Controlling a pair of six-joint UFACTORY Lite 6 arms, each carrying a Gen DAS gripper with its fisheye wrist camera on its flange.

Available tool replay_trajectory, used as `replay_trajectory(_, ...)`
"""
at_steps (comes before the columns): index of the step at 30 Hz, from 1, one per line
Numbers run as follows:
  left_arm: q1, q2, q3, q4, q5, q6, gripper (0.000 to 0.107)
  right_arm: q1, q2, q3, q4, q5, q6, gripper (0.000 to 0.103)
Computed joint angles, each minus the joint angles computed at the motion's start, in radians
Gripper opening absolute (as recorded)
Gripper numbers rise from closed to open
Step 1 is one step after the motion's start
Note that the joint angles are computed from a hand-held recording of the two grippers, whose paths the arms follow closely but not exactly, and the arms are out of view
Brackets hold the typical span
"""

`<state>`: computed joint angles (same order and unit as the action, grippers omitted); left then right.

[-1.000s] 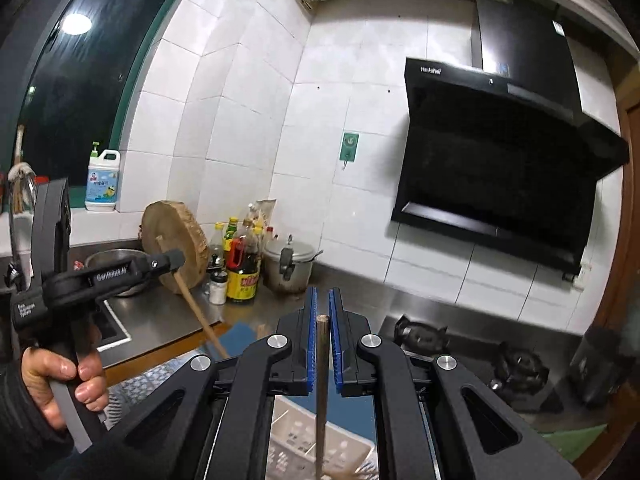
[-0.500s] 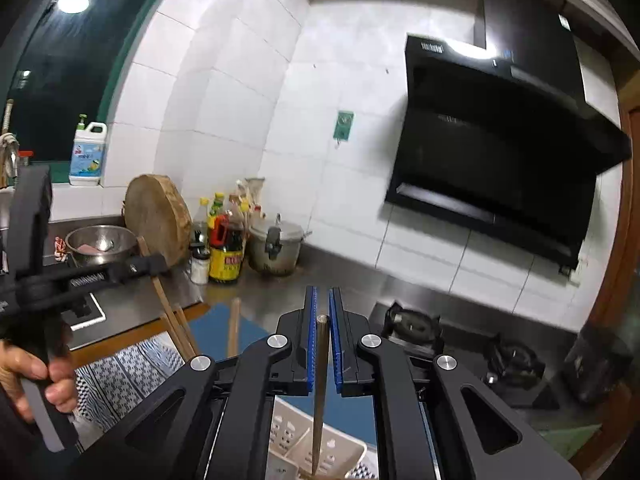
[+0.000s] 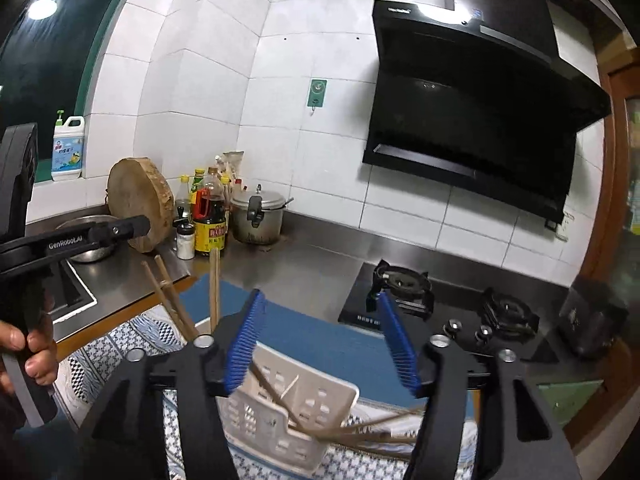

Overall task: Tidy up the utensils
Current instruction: 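Lower the chopsticks into the holder and open both grippers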

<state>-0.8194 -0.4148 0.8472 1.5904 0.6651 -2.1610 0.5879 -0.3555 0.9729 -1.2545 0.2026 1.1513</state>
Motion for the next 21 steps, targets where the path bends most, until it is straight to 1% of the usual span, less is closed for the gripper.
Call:
replay_trajectory(1, -0.018, -0.010, -0.006, -0.013, 0.015, 0.016, 0.030, 0.006, -0.029, -0.030, 0.002, 0.006, 0.008, 0.073)
replay_trajectory(2, -0.034, -0.019, -0.011, -0.030, 0.030, 0.035, 0.032, 0.012, -0.057, -0.058, -0.004, 0.013, 0.021, 0.078)
replay_trajectory(3, -0.050, -0.025, -0.015, -0.047, 0.043, 0.054, 0.038, 0.020, -0.083, -0.085, -0.009, 0.024, 0.032, 0.081)
replay_trajectory(4, -0.074, -0.035, -0.021, -0.069, 0.068, 0.077, 0.041, 0.029, -0.111, -0.114, -0.005, 0.039, 0.038, 0.086)
replay_trajectory(6, -0.114, -0.052, -0.034, -0.100, 0.103, 0.109, 0.042, 0.041, -0.164, -0.165, 0.039, 0.051, 0.012, 0.087)
replay_trajectory(8, -0.165, -0.071, -0.051, -0.138, 0.148, 0.140, 0.042, 0.064, -0.218, -0.216, 0.064, 0.080, 0.005, 0.092)
replay_trajectory(11, -0.242, -0.093, -0.075, -0.194, 0.216, 0.174, 0.047, 0.093, -0.291, -0.282, 0.117, 0.112, -0.016, 0.094)
replay_trajectory(13, -0.294, -0.101, -0.090, -0.221, 0.264, 0.185, 0.049, 0.127, -0.327, -0.317, 0.132, 0.153, -0.007, 0.095)
replay_trajectory(14, -0.320, -0.104, -0.097, -0.236, 0.287, 0.192, 0.055, 0.142, -0.341, -0.332, 0.136, 0.169, -0.001, 0.095)
replay_trajectory(15, -0.349, -0.104, -0.101, -0.253, 0.319, 0.196, 0.071, 0.161, -0.358, -0.351, 0.154, 0.186, -0.003, 0.096)
replay_trajectory(16, -0.381, -0.103, -0.105, -0.259, 0.357, 0.187, 0.076, 0.170, -0.367, -0.364, 0.180, 0.193, -0.018, 0.096)
replay_trajectory(17, -0.421, -0.104, -0.114, -0.261, 0.401, 0.172, 0.079, 0.168, -0.376, -0.375, 0.201, 0.191, -0.036, 0.096)
replay_trajectory(19, -0.474, -0.096, -0.117, -0.285, 0.452, 0.173, 0.081, 0.196, -0.393, -0.400, 0.226, 0.219, -0.033, 0.096)
replay_trajectory(21, -0.512, -0.084, -0.117, -0.311, 0.489, 0.176, 0.088, 0.203, -0.408, -0.422, 0.275, 0.223, -0.056, 0.096)
